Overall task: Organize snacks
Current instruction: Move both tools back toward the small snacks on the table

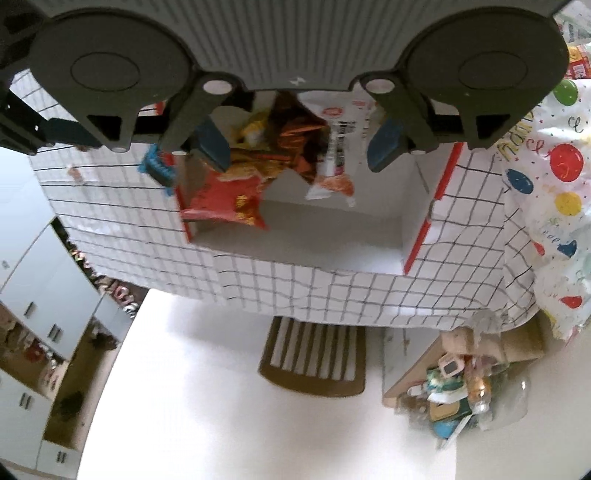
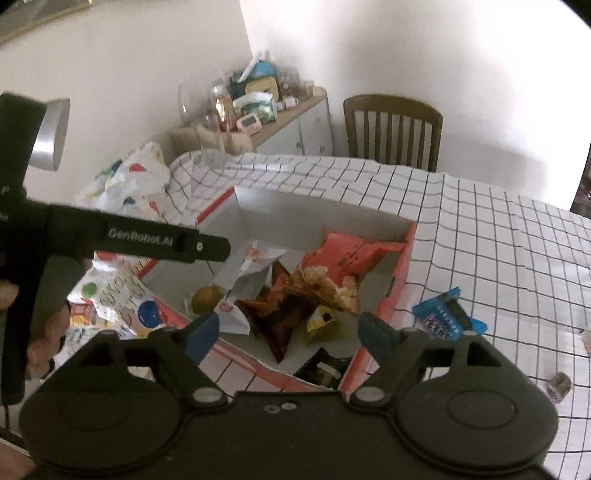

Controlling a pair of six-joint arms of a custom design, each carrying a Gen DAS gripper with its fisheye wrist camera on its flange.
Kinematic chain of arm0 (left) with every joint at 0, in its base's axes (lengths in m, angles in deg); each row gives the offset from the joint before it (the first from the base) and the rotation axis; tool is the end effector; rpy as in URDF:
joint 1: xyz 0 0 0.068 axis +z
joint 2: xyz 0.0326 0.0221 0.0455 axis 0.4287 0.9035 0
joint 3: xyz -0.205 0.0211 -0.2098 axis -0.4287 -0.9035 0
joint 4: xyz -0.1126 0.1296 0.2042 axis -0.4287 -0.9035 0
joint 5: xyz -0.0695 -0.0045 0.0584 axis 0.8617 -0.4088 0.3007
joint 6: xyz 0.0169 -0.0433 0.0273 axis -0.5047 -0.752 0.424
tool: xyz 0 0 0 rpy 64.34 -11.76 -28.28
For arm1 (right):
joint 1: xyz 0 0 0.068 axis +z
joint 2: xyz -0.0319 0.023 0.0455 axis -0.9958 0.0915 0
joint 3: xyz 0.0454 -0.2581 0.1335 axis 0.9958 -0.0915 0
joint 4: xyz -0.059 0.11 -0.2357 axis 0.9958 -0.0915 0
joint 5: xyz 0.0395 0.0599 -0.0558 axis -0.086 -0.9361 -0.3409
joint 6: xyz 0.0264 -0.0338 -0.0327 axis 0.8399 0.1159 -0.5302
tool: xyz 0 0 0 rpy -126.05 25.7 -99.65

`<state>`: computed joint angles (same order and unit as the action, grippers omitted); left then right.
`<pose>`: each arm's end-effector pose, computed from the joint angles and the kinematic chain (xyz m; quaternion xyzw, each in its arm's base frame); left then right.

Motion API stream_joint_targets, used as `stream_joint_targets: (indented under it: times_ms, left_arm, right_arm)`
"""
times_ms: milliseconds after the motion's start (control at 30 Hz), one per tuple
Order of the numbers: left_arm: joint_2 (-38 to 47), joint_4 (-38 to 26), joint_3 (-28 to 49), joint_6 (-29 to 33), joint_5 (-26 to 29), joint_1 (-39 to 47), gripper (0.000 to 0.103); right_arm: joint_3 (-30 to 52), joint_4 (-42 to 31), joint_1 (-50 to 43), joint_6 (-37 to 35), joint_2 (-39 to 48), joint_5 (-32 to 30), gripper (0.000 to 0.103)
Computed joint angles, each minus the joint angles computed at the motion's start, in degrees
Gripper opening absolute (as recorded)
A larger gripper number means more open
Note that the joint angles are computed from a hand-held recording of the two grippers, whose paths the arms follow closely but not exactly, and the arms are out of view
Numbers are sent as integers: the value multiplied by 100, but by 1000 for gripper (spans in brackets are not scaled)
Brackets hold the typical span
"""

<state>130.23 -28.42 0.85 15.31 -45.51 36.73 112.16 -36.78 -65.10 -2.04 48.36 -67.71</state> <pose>0.3079 0.0506 0.3063 0.0338 0.9298 -0.0866 0.3561 0.2694 0.1041 0.3062 -0.1577 0.8994 0.1787 0.3665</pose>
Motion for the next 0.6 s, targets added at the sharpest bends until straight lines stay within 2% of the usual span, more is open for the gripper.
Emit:
stream_joint_targets:
  times_ms: [67,200,300,400,433,600]
  left_arm:
    - [-186,-30,-75,-83,43,-96,82]
    - [-581,57,-289,-315,146,-314,91]
    - [-802,77,-408,-517,129,-555,91]
    - [-1048,201,-613,-763,-72,-877,94]
    - [-1108,220,-662,-839,-143,-989,103]
    - [-1428,383,-958,-1292,-581,-1593,103]
  right_arm:
    - [-46,-52,-127,-60,-174,-92,89]
    - [-194,-124,-496,-325,-587,-385,97]
    - [-287,-206,-911,-564,-867,-721,100]
    - [-347,-346,-1436,-896,-1085,-1058,101]
    - [-366,-400,-1594,-983,-1141,-1161,101]
    - [-358,-679,-2608,-1615,-1221,-1795,102]
